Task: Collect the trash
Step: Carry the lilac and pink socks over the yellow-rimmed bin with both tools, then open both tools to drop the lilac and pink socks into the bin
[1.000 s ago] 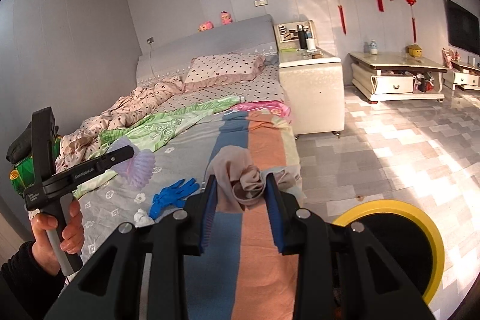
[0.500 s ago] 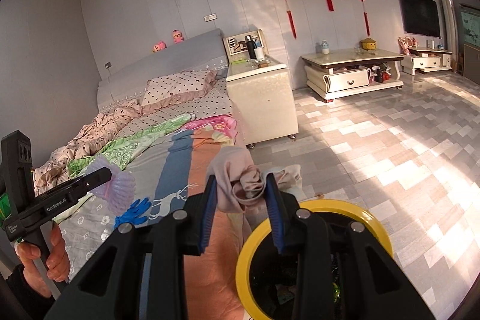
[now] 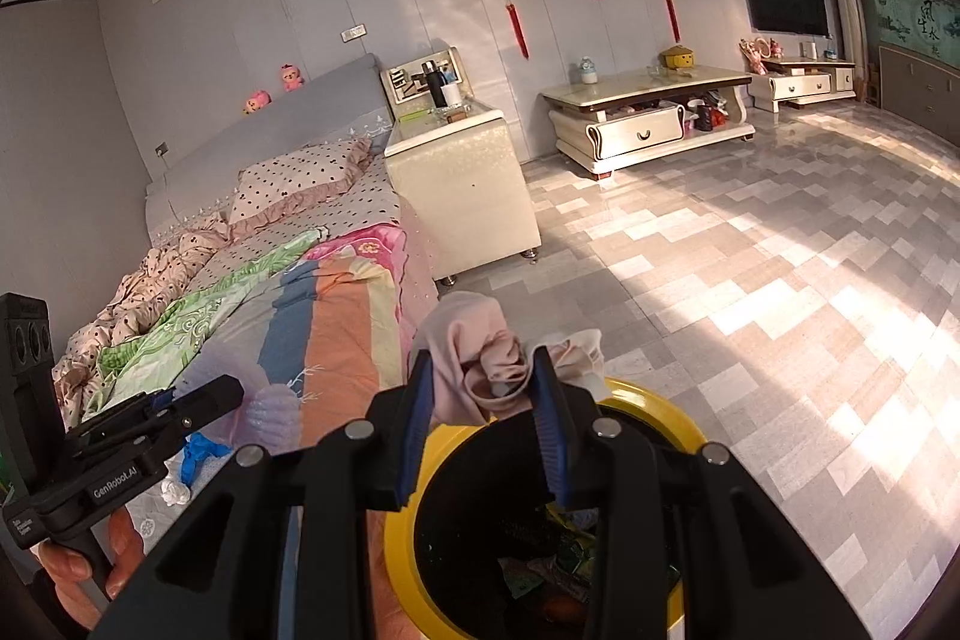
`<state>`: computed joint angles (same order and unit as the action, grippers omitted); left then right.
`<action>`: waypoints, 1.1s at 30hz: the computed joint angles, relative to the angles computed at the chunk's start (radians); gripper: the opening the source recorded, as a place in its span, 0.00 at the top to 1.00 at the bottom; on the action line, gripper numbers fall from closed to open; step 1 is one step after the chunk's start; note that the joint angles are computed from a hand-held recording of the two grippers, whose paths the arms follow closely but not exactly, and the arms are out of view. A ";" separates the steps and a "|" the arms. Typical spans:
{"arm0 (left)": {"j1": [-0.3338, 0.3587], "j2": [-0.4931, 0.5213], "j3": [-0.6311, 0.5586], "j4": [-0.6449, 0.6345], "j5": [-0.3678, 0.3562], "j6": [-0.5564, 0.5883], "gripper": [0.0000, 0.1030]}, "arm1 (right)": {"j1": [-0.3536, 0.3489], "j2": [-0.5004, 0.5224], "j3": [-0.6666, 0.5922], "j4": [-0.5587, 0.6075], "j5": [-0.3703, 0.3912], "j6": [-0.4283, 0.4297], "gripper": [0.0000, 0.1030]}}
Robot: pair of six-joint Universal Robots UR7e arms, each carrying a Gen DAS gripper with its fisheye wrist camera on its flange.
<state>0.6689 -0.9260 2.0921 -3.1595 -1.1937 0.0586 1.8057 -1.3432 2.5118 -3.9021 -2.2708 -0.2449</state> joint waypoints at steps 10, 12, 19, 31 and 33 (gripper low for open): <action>0.015 0.130 -0.047 0.008 -0.038 -0.011 0.70 | -0.132 -0.015 0.021 0.024 0.071 0.027 0.70; 0.020 0.152 -0.052 0.007 -0.044 -0.016 0.69 | -0.163 -0.020 0.020 0.036 0.093 0.037 0.70; 0.030 0.210 -0.065 0.003 -0.070 -0.009 0.65 | -0.223 -0.034 0.034 0.037 0.113 0.065 0.66; 0.035 0.185 -0.042 -0.022 -0.076 -0.007 0.36 | -0.185 -0.048 0.050 -0.020 0.045 0.060 0.51; 0.036 0.175 -0.035 -0.027 -0.075 -0.012 0.27 | -0.174 -0.050 0.049 -0.019 0.033 0.065 0.50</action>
